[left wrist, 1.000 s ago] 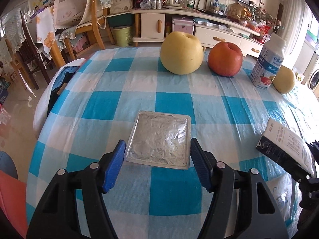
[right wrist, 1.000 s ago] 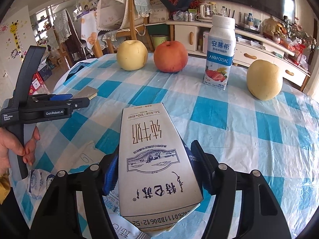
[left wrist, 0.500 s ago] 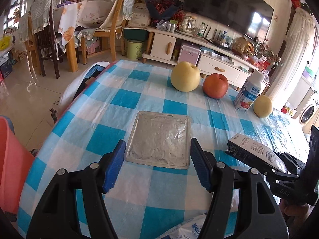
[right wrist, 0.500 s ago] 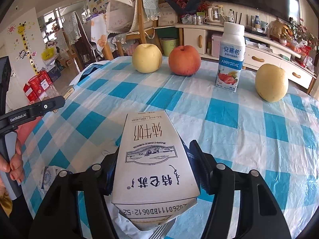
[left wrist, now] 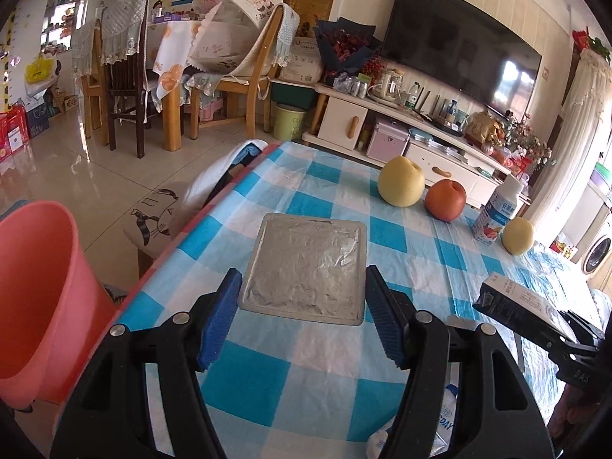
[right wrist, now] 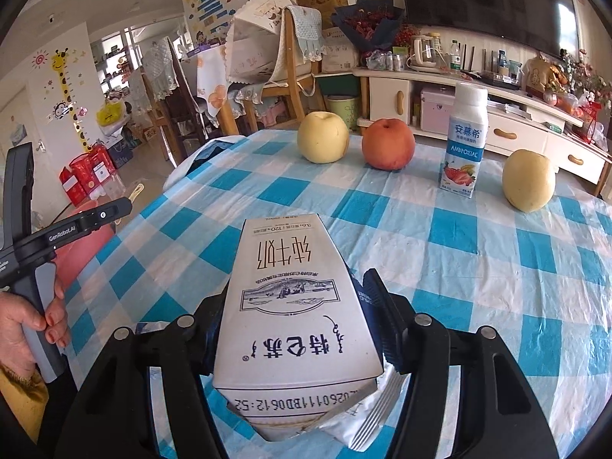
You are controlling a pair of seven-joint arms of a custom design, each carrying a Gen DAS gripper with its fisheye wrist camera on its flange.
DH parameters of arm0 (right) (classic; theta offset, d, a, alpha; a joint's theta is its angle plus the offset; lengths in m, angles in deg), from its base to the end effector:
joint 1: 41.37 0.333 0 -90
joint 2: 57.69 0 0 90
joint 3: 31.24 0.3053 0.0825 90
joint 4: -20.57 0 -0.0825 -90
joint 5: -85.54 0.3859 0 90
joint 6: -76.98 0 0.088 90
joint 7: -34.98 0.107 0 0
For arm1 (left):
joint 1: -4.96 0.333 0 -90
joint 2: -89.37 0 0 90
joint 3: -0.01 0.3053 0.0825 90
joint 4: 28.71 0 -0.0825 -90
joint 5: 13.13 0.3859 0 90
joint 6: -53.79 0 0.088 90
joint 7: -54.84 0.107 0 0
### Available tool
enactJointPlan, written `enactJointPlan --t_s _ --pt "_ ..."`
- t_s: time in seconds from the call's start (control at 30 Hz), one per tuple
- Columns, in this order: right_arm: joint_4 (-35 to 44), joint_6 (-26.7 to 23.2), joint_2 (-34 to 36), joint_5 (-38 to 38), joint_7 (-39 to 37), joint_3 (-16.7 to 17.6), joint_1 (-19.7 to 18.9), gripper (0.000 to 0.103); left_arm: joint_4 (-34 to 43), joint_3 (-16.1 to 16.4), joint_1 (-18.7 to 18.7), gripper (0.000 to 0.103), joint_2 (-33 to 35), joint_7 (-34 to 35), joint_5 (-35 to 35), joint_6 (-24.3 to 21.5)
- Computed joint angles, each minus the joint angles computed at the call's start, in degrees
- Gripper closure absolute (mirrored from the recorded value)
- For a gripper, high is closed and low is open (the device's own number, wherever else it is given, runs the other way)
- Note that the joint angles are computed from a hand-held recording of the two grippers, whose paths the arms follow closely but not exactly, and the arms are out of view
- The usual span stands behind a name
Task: Collect trash
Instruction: 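Carry the foil tray and milk carton over the pink bucket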
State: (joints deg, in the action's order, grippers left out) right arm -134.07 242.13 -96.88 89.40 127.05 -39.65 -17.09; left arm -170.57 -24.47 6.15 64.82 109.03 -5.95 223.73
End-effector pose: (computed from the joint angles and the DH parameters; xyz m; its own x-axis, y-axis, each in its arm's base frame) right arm 0.3823 0.0995 0.5249 0.2492 -0.9517 -0.1795 -0.6695 -0.0353 -0.7420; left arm 0.4265 -0.2116 0.5251 -0.0389 -0.9782 0.2038 -0.6387 -0.1325 -0.7580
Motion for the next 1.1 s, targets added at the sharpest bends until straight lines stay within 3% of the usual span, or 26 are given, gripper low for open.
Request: enactJointPlan --t_s 0.17,0.5,0.77,0.93,1.1 --pt "0.83 -0.33 -0.12 -0.12 2.52 2.9 0.88 0.04 -0.53 -0.94 3.78 0.037 -1.91 -1.15 2.25 -0.71" --pt "8.62 -0.25 6.47 -0.07 5.78 6.95 7.05 0.04 -3.38 3.37 6.52 0.037 -6.45 0.44 0.6 -2.0" --pt "22.67 -1.44 18.72 1.08 2.11 10.27 12.3 0.04 -5.75 7.34 10.64 0.037 -10.76 0.82 -2.14 -6.66" --pt "32.8 -3.88 27.44 2.74 -1.49 14.01 13.32 0.04 -8.0 9.79 12.99 0.037 -13.13 0.71 -3.82 -7.58" --pt "41.92 -6.92 35.27 0.48 -1.9 18.6 11.8 0.04 -9.34 11.84 14.91 0.037 -13.92 0.71 -5.97 -8.0"
